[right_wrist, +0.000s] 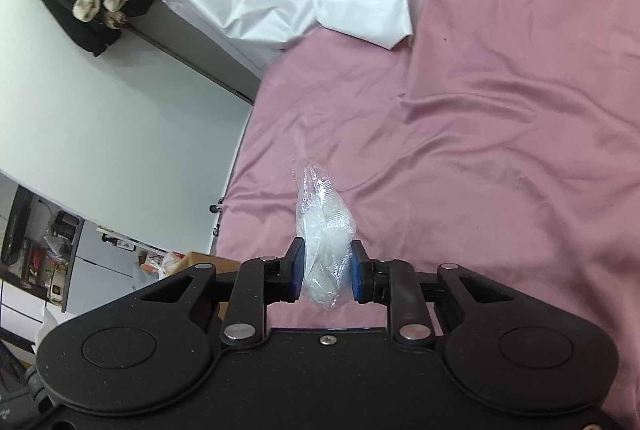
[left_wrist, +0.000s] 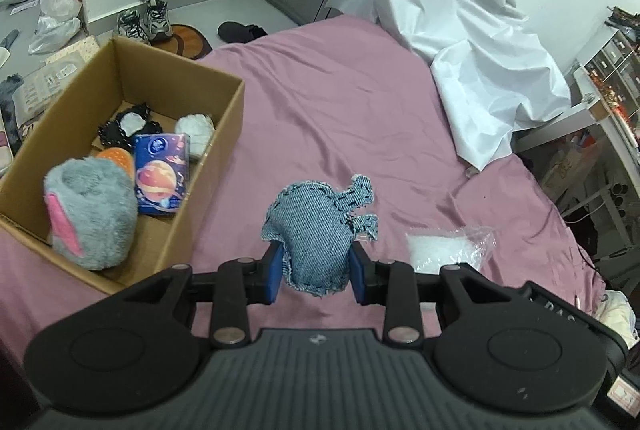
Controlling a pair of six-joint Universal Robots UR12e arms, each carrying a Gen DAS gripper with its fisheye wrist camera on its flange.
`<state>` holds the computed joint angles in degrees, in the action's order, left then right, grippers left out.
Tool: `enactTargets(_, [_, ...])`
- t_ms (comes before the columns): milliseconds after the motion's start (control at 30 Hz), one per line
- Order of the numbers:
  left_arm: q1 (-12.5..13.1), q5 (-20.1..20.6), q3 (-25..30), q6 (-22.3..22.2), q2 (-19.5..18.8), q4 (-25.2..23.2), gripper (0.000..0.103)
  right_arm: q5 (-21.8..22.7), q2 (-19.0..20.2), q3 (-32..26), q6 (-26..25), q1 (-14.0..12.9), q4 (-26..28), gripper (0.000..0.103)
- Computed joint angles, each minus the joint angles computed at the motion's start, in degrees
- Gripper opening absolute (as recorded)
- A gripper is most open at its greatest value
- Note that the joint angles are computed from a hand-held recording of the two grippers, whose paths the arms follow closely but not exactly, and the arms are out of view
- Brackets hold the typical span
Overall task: Organize soft objects
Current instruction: 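Lift and carry the denim pouch and filling bag with both tools over the box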
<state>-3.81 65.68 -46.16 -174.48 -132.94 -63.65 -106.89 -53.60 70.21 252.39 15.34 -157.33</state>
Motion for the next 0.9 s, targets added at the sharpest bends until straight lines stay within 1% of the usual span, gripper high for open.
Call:
enactTargets(67, [0.4,-0.8,-0.2,0.5,0.3,0.0,0.033,-0.9,-0.2,-0.3,-0.1,0.5,0.3,0.023])
enactTargets(200, [1.2,-2.2,-0.3,1.5,0.8,-0.3,0.033,-3.6,-0.2,-1.6,-1.8,1.5,1.7,0.023])
enactTargets(433, [2.7,-4.7,0.4,2.9,1.0,-1.4,0.033,-7.2,-0.1,-3.3,-2.3,2.9,2.5,0.023])
enactTargets(533, [3.4,-5.5,1.2,3.6,0.9,-1.9,0.033,-8.9,0.3,-4.7,-2.8,3.5,3.7,0.023])
enactTargets(800, [4.9,-7.2,2.3,4.7,0.7,-1.9,0.033,-10.7,1.7,-7.8,-3.6,4.5,5.3,0.023])
enactTargets(900, [5.4,-7.5,3.1,4.8,0.3,-2.6,0.033,-11.0,2.2,-9.0,-3.9,4.8,5.5,0.023])
